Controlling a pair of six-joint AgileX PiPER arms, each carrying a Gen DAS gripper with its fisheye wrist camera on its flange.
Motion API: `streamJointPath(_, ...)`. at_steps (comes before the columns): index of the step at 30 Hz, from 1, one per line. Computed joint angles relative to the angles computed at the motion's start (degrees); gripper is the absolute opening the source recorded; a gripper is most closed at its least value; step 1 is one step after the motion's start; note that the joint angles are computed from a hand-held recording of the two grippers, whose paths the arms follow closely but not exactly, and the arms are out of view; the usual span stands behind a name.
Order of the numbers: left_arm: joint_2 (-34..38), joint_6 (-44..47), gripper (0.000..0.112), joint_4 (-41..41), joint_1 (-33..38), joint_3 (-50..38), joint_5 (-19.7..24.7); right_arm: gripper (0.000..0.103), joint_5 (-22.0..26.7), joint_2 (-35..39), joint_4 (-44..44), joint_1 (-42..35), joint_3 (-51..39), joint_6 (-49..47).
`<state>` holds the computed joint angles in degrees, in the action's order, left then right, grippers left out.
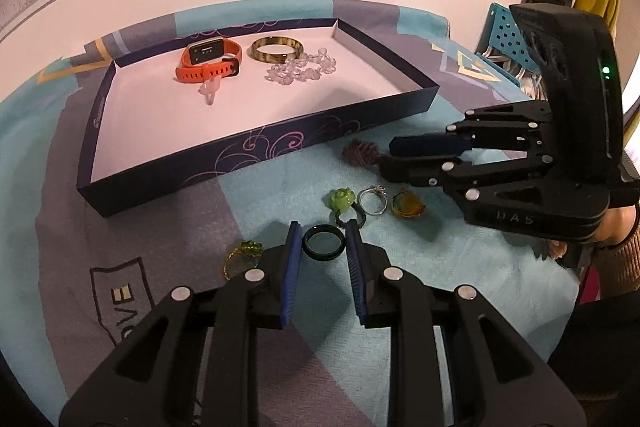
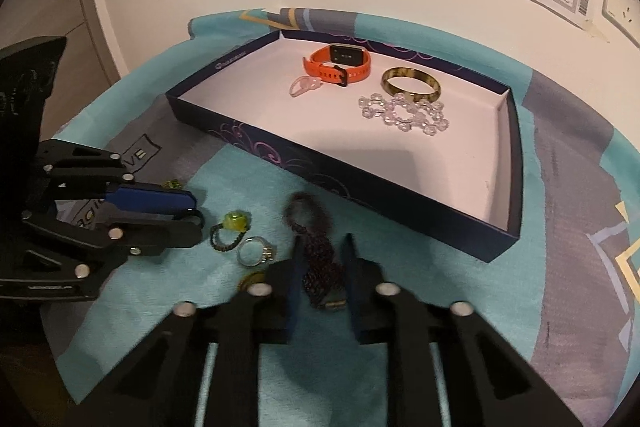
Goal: Organize jewelry
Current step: 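Grasp the black band ring with the left tool while the right tool grasps the dark beaded necklace, then carry the black ring and beaded necklace up over the box with both tools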
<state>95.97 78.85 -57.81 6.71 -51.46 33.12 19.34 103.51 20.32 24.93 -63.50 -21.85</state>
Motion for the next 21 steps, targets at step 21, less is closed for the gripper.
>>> streamJointPath(21, -3.57, 1.62, 0.023, -3.39, 1.42, 1.91, 0.22, 0.003, 6.0, -6.8, 39.62, -8.66, 5.43, -32.43)
